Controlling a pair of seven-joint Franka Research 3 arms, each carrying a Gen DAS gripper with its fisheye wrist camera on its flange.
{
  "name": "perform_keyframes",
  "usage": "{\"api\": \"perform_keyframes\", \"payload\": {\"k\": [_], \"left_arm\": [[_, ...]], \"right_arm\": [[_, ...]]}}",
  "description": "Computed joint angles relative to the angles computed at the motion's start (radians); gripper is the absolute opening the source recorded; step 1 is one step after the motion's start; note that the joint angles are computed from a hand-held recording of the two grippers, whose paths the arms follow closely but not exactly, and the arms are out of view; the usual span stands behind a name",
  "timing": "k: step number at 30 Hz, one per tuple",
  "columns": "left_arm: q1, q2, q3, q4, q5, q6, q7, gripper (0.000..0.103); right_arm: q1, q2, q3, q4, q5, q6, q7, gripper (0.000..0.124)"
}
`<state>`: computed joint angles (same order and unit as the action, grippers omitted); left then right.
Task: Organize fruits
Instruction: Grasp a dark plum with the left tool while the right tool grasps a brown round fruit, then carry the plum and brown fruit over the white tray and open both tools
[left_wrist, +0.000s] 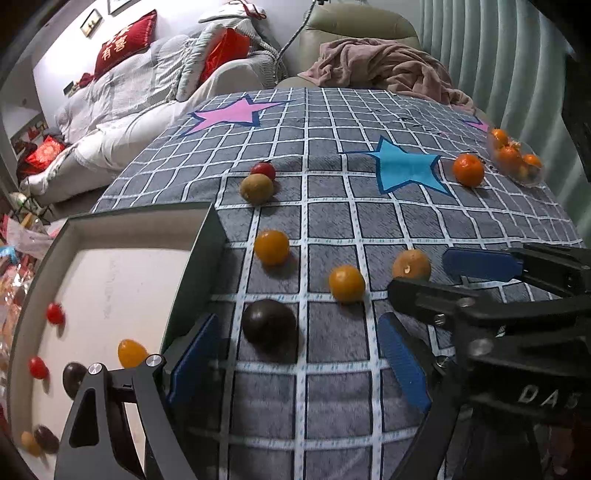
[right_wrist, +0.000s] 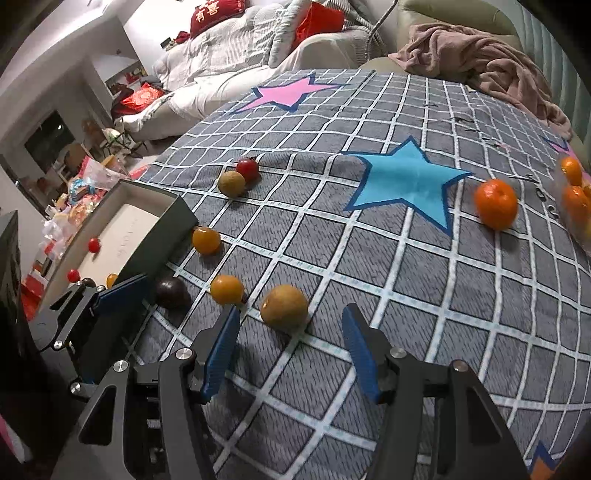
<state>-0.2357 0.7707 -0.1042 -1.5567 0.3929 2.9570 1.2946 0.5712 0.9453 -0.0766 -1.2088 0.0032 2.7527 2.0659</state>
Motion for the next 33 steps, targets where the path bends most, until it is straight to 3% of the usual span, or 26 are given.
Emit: {"api": "perform_keyframes", "payload": {"k": [1, 3, 4, 6, 11, 14, 20, 26, 33], "left_arm": [[-0.004, 0.005, 0.004, 0.007, 0.003, -0.001, 0.001, 0.088], [-0.004, 0.005, 0.003, 0.008, 0.003, 0.000, 0.001, 0.084], [0.010, 0.007, -0.015, 0.007, -0.005, 0.002, 0.013, 0.075], [0.035, 0.009, -0.048, 0.012, -0.026, -0.010, 0.038, 0.065], [0.018, 0.003, -0.009, 0.020, -0.033, -0.027, 0.003, 0.029], [0.089, 0.002, -0.090, 0.016, -0.087, -0.040, 0.053, 0.029], [0.076, -0.018, -0.074, -0.018, -0.094, -0.017, 0.062, 0.029], [0.107, -0.030, -0.113, -0.032, -0.137, -0.037, 0.081, 0.029], [0.122, -0.084, -0.129, -0.108, -0.157, -0.002, 0.095, 0.029]], "right_arm": [[0.004, 0.005, -0.006, 0.009, -0.004, -0.006, 0.003, 0.056], [0.006, 0.015, -0.008, 0.032, -0.011, -0.030, 0.000, 0.032], [-0.004, 0.009, 0.005, 0.020, -0.004, -0.020, -0.008, 0.030], [-0.008, -0.013, 0.011, -0.026, 0.012, 0.017, 0.005, 0.030], [-0.017, -0.082, 0.020, -0.161, 0.058, 0.111, 0.020, 0.030], [-0.012, -0.112, 0.016, -0.216, 0.074, 0.143, 0.024, 0.030], [0.004, -0.161, 0.009, -0.303, 0.094, 0.190, 0.028, 0.030], [0.009, -0.195, 0.014, -0.361, 0.118, 0.229, 0.025, 0.030], [0.038, -0.235, -0.008, -0.416, 0.129, 0.249, 0.041, 0.030]]}}
